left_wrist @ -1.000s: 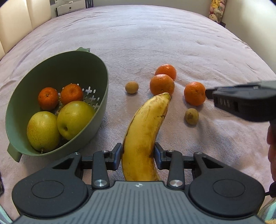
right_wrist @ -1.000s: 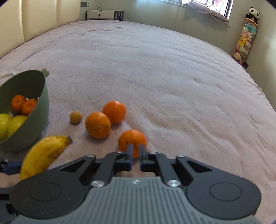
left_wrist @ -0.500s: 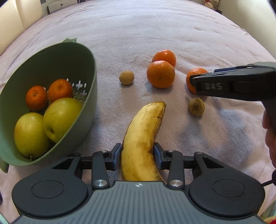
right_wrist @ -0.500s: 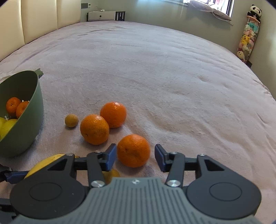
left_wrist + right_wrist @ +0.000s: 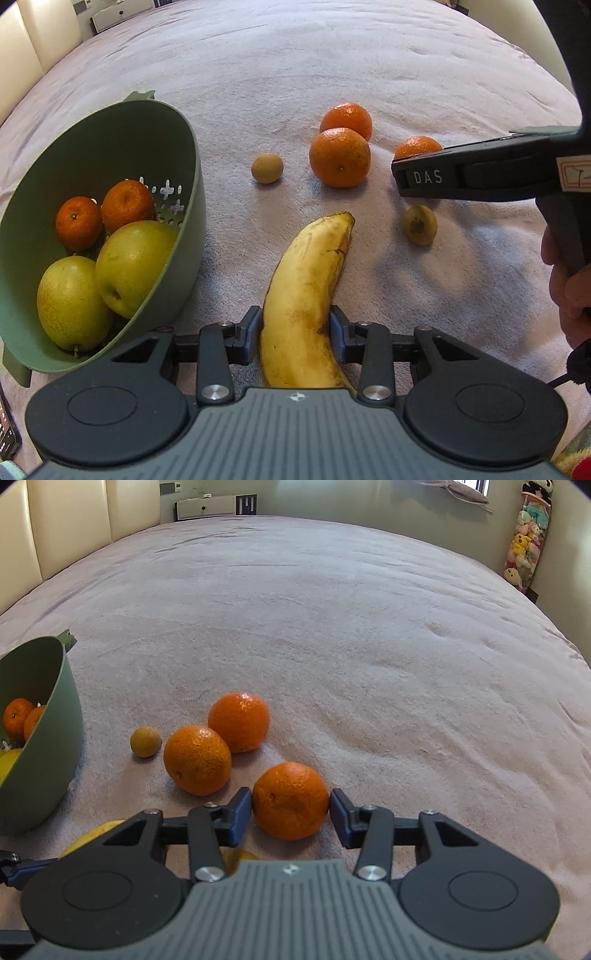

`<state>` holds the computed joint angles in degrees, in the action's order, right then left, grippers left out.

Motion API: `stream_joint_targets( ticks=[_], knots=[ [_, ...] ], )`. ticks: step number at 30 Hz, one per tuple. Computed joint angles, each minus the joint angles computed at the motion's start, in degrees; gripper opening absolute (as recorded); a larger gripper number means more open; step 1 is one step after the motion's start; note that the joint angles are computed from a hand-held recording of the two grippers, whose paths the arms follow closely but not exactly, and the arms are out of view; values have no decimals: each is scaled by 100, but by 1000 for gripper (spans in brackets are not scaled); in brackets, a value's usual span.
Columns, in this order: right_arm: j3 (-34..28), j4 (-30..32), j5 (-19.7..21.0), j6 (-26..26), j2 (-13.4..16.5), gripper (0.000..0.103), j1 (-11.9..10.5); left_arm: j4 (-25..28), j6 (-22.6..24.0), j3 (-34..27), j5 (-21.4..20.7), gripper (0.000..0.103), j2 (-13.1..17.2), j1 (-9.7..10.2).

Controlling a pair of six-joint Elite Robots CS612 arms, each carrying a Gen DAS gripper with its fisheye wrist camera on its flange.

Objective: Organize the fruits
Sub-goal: 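Lift the banana with the left tool while the right tool carries the mandarin toward the colander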

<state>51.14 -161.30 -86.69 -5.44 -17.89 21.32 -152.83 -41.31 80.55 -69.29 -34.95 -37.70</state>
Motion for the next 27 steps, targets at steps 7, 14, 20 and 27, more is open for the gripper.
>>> stream_joint_targets(
  ticks=[7, 14, 20, 27],
  knots=[
    [205, -250, -73, -19, -138, 43, 24, -372, 4, 266, 166, 43, -151, -60],
    [528, -744, -174, -113, -350, 43, 63, -923, 137, 610, 409, 42, -366, -166],
    [848, -1219, -196, -194, -565, 43, 95, -1534, 210, 910, 668, 42, -554, -225],
    [1123, -1830, -126, -308, -757, 43, 151, -2073, 75, 1229, 1148, 42, -823, -191]
  ],
)
